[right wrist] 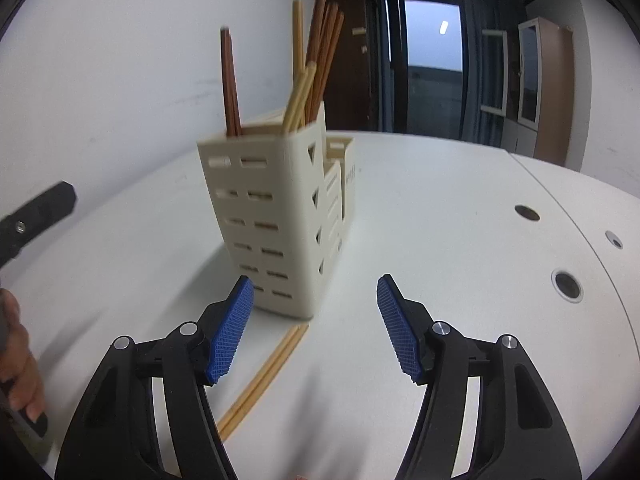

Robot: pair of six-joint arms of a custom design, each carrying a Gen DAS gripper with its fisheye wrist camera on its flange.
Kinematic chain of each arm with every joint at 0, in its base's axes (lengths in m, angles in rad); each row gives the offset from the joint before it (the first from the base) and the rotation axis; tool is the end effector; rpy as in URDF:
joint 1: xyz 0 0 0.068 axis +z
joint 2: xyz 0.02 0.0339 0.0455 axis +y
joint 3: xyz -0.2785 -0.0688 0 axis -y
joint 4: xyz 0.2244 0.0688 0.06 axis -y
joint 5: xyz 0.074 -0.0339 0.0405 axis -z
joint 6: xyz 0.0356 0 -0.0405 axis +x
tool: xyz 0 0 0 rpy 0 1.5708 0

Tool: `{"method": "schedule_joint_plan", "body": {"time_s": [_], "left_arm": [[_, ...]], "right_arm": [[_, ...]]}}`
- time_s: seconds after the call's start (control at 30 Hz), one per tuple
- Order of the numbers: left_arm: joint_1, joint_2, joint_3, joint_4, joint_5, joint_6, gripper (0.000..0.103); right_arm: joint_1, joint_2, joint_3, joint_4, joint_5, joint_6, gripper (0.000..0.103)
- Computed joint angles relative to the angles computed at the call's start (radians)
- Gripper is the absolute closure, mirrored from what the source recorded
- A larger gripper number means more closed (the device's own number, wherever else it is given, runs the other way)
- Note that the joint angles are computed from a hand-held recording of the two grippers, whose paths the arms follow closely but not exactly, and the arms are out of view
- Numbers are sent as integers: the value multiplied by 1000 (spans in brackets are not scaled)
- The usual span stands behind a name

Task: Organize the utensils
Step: 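Move both open tools back down beside the holder to the last loose chopsticks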

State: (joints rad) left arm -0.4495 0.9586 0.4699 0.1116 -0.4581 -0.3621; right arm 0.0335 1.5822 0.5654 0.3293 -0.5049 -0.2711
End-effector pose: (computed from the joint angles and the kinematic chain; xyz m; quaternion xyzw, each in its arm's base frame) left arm 0.1732 -0.0661 0.2500 -0.0923 0.8103 -0.0435 0.5770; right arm 0.2728 0.0264 0.1660 -0.2383 0.8491 0.1752 0.4377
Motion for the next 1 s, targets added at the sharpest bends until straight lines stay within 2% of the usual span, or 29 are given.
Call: {"method": "schedule_joint_plan", "body": {"time_s": [0.2, 0.6, 1.0], "left_arm": [[-41, -31, -28, -14, -51, -6, 22], [-123, 7, -16, -45, -129, -19, 20], [-124, 24, 0, -72, -119, -36, 20]], "right_arm": [[54, 46, 20, -57, 88, -19, 39], [164, 126, 37, -105, 269, 0, 39], [210, 152, 46, -113, 324, 16, 39]]}}
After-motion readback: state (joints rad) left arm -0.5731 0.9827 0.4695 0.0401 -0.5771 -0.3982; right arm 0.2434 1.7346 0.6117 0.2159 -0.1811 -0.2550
